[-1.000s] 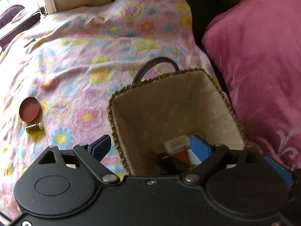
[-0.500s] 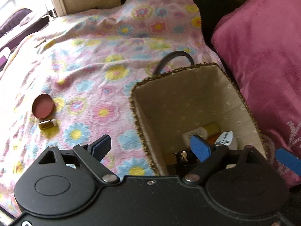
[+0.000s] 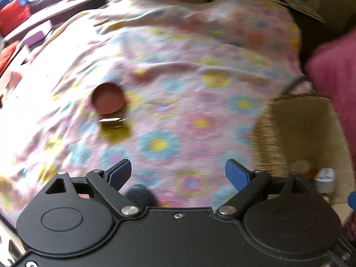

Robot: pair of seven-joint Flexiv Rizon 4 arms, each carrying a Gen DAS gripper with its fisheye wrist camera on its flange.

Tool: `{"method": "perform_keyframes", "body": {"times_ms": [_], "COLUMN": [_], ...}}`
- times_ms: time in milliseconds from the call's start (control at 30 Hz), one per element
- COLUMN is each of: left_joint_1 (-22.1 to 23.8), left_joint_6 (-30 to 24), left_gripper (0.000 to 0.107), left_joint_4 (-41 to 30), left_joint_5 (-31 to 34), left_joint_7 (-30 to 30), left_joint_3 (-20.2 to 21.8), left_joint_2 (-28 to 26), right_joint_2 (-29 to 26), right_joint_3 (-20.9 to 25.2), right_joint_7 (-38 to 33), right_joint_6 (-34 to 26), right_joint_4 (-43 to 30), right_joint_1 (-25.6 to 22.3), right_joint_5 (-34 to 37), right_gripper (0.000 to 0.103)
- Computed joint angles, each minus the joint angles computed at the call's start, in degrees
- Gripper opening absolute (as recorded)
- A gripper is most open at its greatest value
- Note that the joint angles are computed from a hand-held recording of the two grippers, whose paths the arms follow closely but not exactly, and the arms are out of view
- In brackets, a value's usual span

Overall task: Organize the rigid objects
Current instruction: 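Move both tools back over the remaining items on the blanket, then grasp the amber pill bottle with the right tool while the left tool grasps the red round tin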

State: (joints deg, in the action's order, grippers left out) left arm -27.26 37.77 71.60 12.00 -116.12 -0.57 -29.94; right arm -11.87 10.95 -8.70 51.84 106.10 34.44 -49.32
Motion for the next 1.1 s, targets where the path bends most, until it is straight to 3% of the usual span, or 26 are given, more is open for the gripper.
{"method": "perform_keyframes", "body": {"times_ms": [233, 367, 533, 700, 867, 1000, 1100], "left_joint_1": [4.81, 6.04, 4.89, 6.65, 8.87, 9.95, 10.99], "left_joint_6": [3.47, 3.66, -0.49, -1.2, 2.09, 3.34, 4.49], "left_gripper": [0.088, 0.088, 0.088, 0.088, 0.088, 0.088, 0.088], "left_joint_4": [7.79, 9.35, 8.13, 9.97, 12.83, 13.5, 14.26], "left_joint_5": [-3.08, -1.56, 6.81, 10.47, 10.32, 9.91, 8.3], "left_joint_7": [-5.18, -10.84, -20.93, -28.07, -31.05, -31.7, -30.9], "left_joint_3": [1.54, 3.51, 7.46, 7.39, 6.11, 5.48, 5.0], "left_joint_2": [2.19, 2.46, 3.32, 5.4, 7.21, 7.2, 7.35], "right_joint_2": [-6.88, -11.44, -18.91, -27.97, -38.71, -43.95, -47.7], "right_joint_3": [-1.29, -3.38, -7.52, -14.29, -14.07, -16.67, -17.98], "right_joint_7": [-4.05, -5.56, -4.91, -1.48, -5.21, -6.23, -7.8], "right_joint_6": [0.44, 0.85, 2.94, 5.03, 6.04, 6.27, 3.29], "right_joint_4": [-8.09, -13.5, -21.82, -30.44, -42.56, -48.58, -53.9], "right_joint_1": [3.38, 5.59, 8.59, 12.5, 12.76, 14.67, 15.77], "right_joint_5": [0.16, -0.12, -0.79, -6.07, 1.42, 4.87, 7.02], "right_gripper": [0.065, 0.065, 0.066, 0.068, 0.069, 0.078, 0.078]}}
